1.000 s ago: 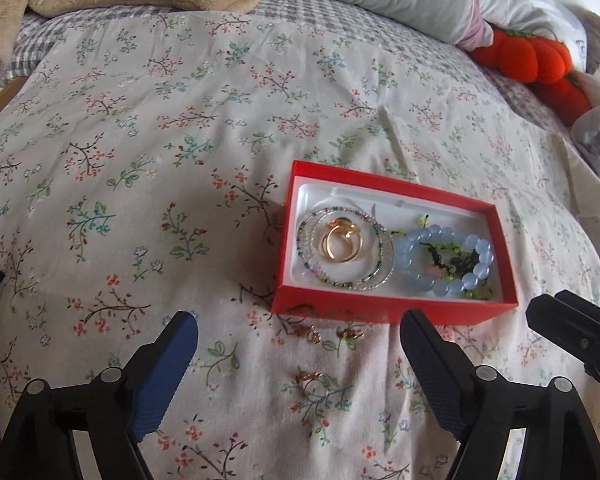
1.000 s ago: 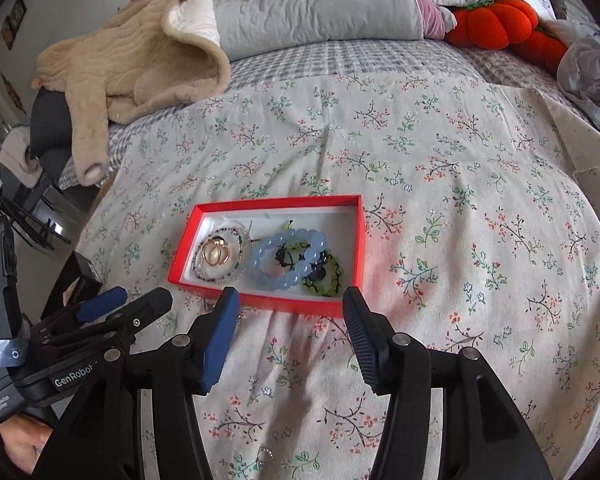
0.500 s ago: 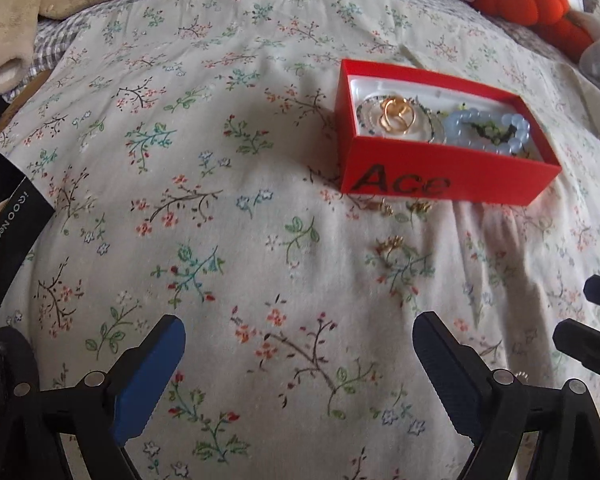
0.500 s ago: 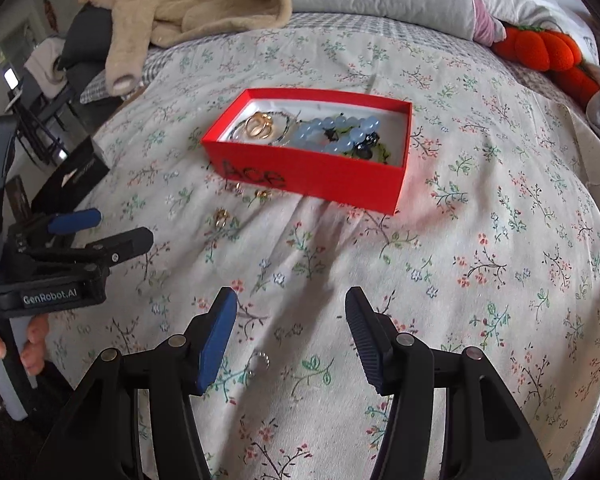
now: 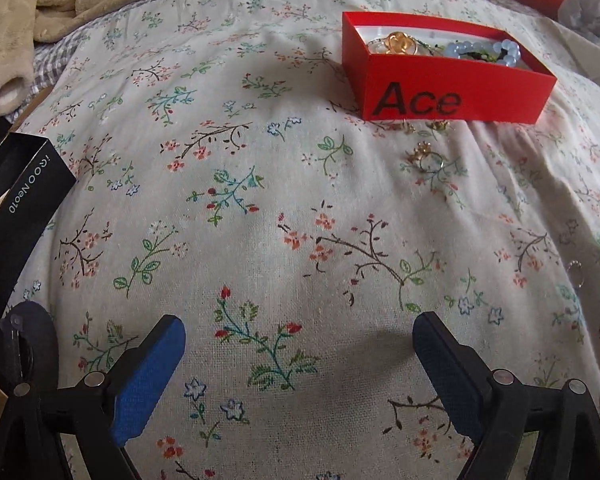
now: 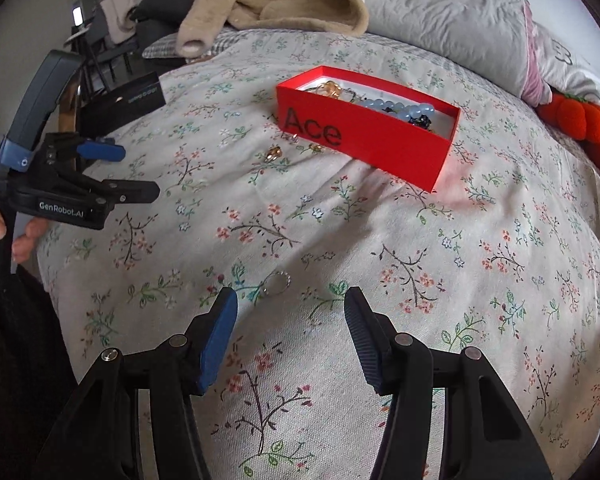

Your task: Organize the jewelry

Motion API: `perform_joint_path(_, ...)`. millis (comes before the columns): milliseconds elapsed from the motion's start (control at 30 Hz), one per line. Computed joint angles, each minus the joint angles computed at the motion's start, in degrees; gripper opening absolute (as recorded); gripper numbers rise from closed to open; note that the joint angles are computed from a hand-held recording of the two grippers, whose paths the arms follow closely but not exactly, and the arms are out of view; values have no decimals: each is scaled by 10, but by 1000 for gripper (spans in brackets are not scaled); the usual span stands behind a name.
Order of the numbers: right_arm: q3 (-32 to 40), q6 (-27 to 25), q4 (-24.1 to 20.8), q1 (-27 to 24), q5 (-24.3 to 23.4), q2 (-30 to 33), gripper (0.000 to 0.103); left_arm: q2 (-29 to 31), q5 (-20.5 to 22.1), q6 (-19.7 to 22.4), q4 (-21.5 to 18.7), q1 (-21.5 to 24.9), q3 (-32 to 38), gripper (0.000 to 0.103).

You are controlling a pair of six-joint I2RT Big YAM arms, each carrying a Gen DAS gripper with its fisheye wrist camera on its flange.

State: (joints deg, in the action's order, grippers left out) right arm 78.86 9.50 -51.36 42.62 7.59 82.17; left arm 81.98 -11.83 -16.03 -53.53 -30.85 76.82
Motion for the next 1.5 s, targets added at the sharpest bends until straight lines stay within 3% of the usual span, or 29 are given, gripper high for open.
perform_joint_path(233, -3, -40, 7, 7, 7, 13, 45, 6, -7, 18, 13, -9, -3, 95)
perform_joint_path(800, 29, -98, 5, 10, 38, 56, 18, 29, 15, 11, 14, -16, 21, 95)
perform_joint_path(1133, 46, -90, 0, 5, 51, 70, 16, 38, 32, 13, 18, -18, 33, 94)
perform_joint_path(1367, 61, -50, -2, -16, 40, 76, 15, 47, 68, 13, 37, -17, 45, 83)
perform_joint_path(1500, 68, -25, -2, -26, 31, 75, 15, 58, 100, 8, 51, -11, 54, 67)
